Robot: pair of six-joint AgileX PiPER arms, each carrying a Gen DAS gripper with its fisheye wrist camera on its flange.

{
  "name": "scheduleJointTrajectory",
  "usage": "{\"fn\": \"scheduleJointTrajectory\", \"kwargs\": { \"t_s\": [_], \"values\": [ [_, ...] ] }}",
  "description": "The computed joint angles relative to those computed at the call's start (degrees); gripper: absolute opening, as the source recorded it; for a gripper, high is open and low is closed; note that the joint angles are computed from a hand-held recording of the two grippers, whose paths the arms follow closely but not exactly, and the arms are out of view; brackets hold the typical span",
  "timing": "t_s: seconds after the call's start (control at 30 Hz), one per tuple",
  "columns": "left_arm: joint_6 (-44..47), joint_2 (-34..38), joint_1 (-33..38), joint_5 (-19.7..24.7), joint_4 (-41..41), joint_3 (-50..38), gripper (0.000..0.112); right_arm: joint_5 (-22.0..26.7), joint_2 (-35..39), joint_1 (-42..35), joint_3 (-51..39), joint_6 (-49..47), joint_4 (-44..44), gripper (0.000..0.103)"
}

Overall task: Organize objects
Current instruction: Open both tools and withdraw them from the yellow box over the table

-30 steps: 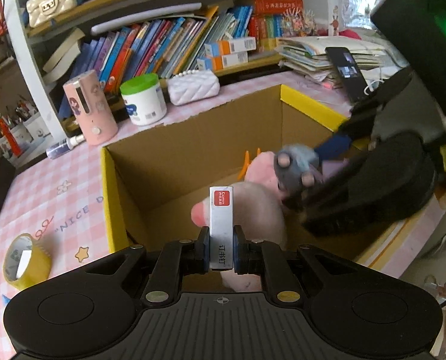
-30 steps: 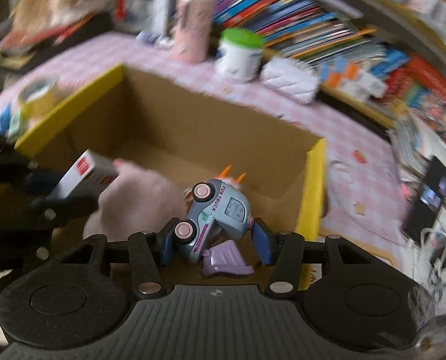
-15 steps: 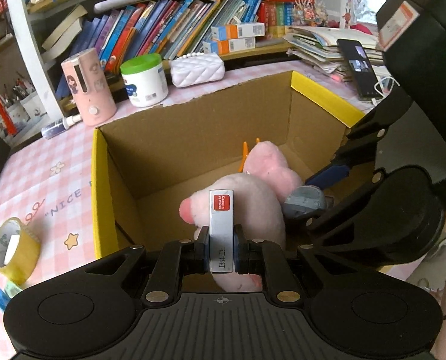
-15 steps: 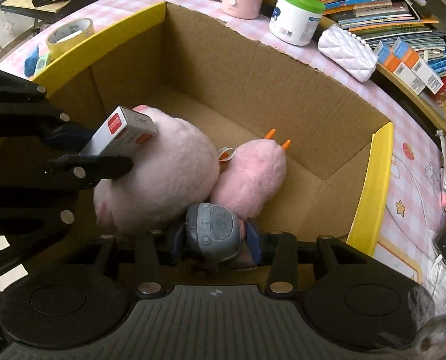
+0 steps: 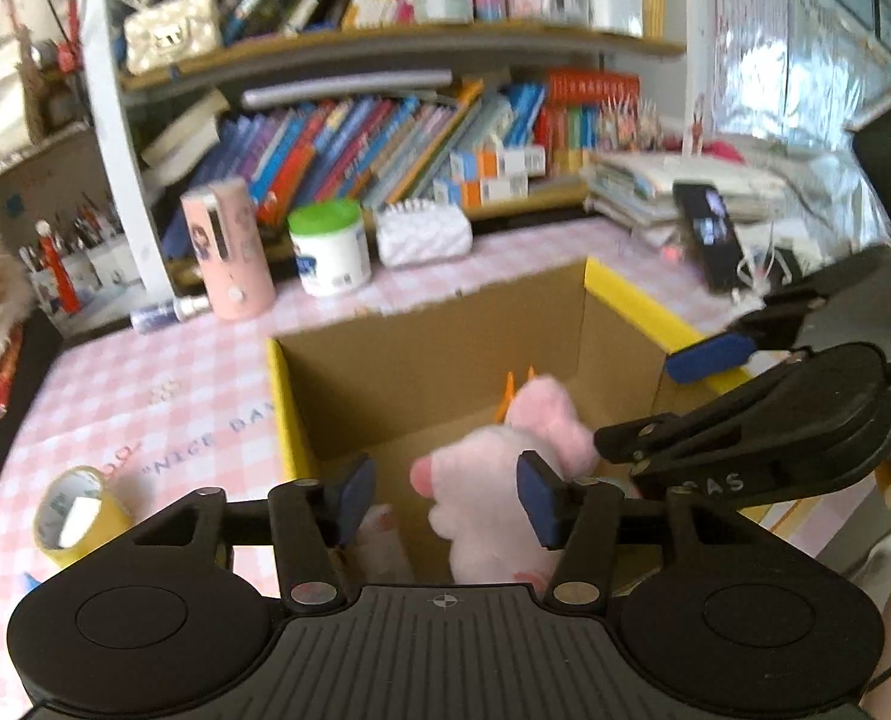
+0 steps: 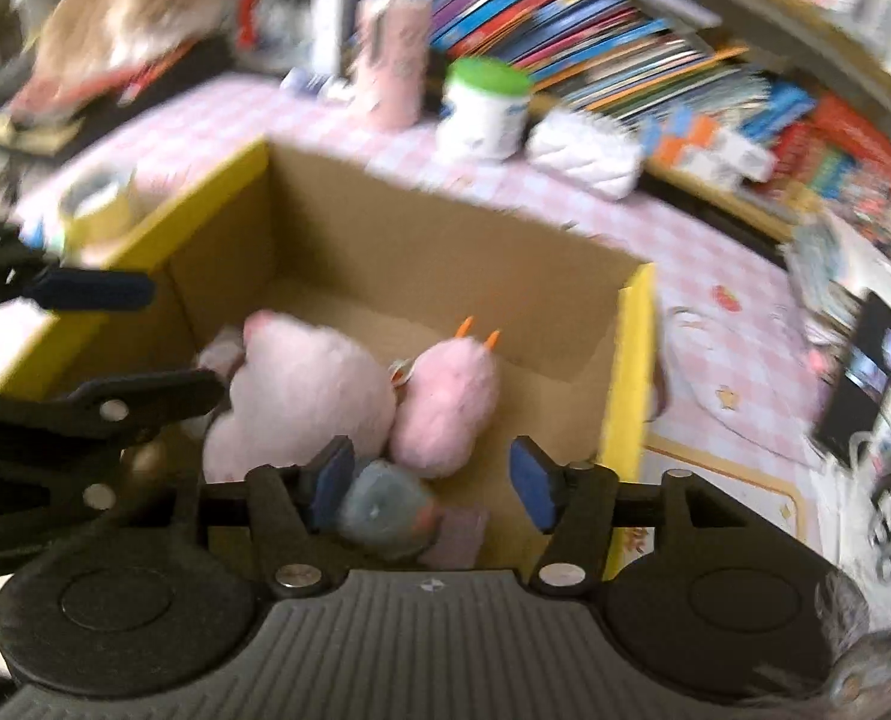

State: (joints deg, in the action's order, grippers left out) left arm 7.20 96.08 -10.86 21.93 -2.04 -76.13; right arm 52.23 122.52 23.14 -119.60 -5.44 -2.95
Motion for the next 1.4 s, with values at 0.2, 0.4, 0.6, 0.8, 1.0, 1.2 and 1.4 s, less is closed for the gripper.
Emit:
{"fn": "scheduleJointTrajectory", "kwargs": {
  "t_s": [0.2, 0.4, 0.6, 0.8, 1.0, 1.2, 1.4],
  "values": [
    [4.86, -7.10, 1.63, -4.18, -6.36, 6.65, 0.077, -13.24, -12.99, 4.87, 19.38, 24.34, -17.61, 0.068],
    [13.76, -14.34, 4.12, -5.95, -14.76, 14.39, 0.086, -13.97, -21.88, 12.23, 33.58, 54.72, -42.85, 0.074],
    [22.06, -21.53, 9.87, -4.68, -23.01, 22.46, 0.090, -6.07, -24.94, 20.42, 39.90, 74.33, -53.64, 0.078],
    [22.86, -26.31, 16.06, -2.23, -22.57, 28.06, 0.092, 1.13, -23.39, 28.91, 39.89, 81.95, -54.17, 0.082],
    [27.59, -31.38, 23.90, 1.21, -25.45, 33.16, 0.096, 4.87, -20.14, 35.62, 37.01, 83.68, -52.36, 0.083],
    [36.88, -34.70, 33.04, 6.04, -30.52, 35.86, 0.096, 6.46, -16.94, 40.50, 33.56, 83.45, -50.57, 0.085],
    [45.65, -35.71, 42.42, 10.61, -35.44, 36.35, 0.097, 6.90, -13.79, 43.84, 29.22, 82.50, -48.97, 0.088]
  ]
}}
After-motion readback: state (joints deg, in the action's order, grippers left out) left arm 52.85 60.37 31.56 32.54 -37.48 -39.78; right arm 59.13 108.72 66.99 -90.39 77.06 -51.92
